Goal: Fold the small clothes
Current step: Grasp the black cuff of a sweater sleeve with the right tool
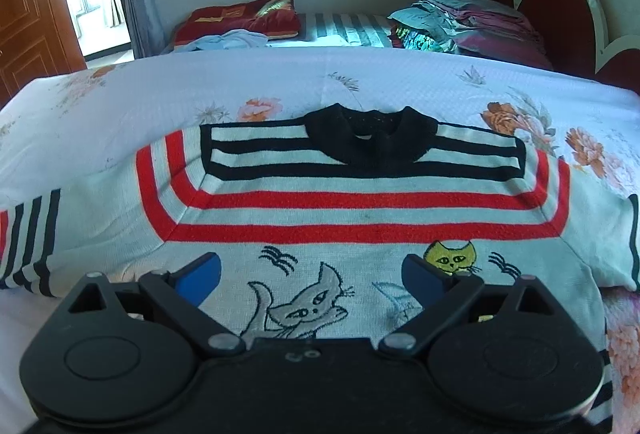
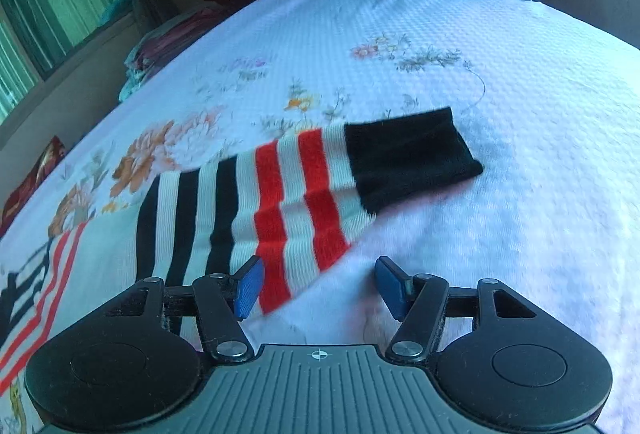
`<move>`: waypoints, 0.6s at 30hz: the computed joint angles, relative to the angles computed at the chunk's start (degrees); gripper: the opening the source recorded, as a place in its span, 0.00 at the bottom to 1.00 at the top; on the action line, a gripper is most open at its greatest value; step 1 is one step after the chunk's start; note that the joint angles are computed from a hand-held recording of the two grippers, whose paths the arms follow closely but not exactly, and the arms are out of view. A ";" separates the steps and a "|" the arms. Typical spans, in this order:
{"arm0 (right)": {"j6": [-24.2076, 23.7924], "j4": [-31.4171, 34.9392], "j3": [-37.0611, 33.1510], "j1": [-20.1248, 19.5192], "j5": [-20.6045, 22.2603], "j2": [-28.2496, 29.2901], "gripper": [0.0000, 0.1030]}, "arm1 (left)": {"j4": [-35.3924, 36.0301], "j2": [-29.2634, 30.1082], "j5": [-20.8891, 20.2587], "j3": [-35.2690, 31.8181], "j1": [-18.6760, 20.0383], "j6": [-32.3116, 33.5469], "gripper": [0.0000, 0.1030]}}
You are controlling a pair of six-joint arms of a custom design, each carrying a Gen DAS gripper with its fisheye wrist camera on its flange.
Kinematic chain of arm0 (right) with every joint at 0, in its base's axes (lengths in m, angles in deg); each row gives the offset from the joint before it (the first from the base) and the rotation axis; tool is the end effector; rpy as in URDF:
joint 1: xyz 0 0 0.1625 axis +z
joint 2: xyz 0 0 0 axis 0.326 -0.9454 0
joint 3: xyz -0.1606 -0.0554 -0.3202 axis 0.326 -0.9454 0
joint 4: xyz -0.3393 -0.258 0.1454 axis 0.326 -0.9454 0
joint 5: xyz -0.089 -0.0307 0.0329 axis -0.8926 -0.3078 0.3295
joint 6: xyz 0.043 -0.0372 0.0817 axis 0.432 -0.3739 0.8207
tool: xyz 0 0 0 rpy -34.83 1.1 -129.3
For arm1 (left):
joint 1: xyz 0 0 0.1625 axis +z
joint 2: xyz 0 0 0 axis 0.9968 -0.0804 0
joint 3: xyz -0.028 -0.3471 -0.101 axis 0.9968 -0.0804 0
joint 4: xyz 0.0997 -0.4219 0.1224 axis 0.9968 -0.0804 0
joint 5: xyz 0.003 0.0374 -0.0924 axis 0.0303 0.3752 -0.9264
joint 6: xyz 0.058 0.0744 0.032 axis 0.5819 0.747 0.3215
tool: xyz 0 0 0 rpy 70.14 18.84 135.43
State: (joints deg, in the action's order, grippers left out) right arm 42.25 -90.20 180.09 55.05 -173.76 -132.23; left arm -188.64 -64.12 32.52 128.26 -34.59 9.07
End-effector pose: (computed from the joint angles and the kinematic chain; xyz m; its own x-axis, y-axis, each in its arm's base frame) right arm -0.0827 -0.6317 0.3451 -0.7975 0.4933 0.3475 -0.0163 0.5580 -0.8297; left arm -0.2318 -0.6365 0.0925 -0.6663 -0.1740 -0.7251 0.3896 0.7479 -0.5375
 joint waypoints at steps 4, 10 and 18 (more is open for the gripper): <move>1.27 -0.73 -3.02 -0.87 1.50 1.93 0.55 | 1.28 0.68 0.69 -0.91 0.02 -0.53 0.93; -1.13 -4.30 -5.86 -0.30 -1.08 4.98 0.14 | -0.42 0.89 -2.63 -1.50 0.51 1.66 0.84; -8.09 -11.02 -4.67 3.24 3.52 5.49 0.07 | -2.62 0.67 -4.71 -1.89 0.96 4.11 0.80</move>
State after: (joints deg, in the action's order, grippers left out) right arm 34.17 -101.22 175.41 58.29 -170.24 -126.74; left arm -191.26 -63.45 27.81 126.38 -33.63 13.19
